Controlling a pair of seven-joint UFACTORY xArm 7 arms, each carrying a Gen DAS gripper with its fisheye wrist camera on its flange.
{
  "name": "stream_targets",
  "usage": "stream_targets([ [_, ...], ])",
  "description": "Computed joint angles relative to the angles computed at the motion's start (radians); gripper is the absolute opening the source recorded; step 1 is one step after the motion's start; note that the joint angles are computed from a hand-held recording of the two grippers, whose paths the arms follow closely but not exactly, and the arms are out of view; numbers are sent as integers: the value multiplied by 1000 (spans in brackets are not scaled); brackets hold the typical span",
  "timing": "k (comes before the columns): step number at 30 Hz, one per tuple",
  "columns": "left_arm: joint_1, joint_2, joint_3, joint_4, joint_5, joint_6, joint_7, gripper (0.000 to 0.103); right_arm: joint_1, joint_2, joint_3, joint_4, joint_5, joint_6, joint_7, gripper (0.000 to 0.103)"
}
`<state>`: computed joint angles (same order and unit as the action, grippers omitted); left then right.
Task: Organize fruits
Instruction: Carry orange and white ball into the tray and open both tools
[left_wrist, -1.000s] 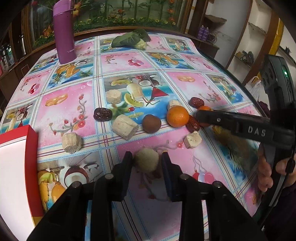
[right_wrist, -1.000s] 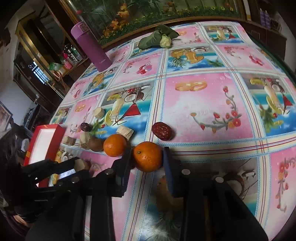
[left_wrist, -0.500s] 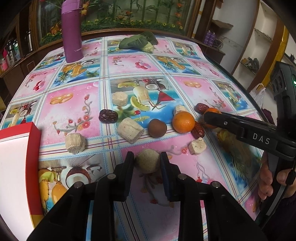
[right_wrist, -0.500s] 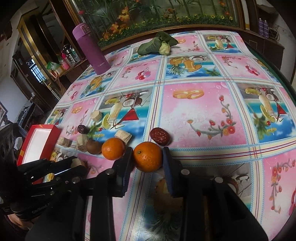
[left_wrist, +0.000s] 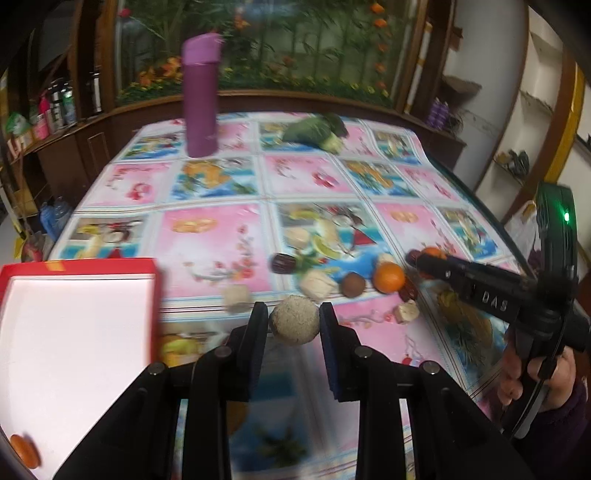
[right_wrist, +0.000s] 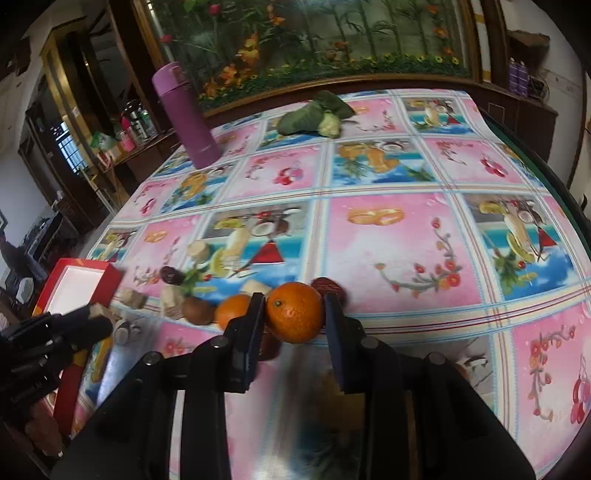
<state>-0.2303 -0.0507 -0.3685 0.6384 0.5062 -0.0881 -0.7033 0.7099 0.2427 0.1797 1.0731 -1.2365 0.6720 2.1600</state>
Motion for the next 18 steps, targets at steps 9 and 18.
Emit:
stream_targets([
  [9,-68,-159,186,-152,-179,-9,128,27,89,232,-13,346,76,-3,-262,34],
  [18,-27,-258,279,-268,-295,4,241,27,181,592,-11,890,285,24,-697,34],
])
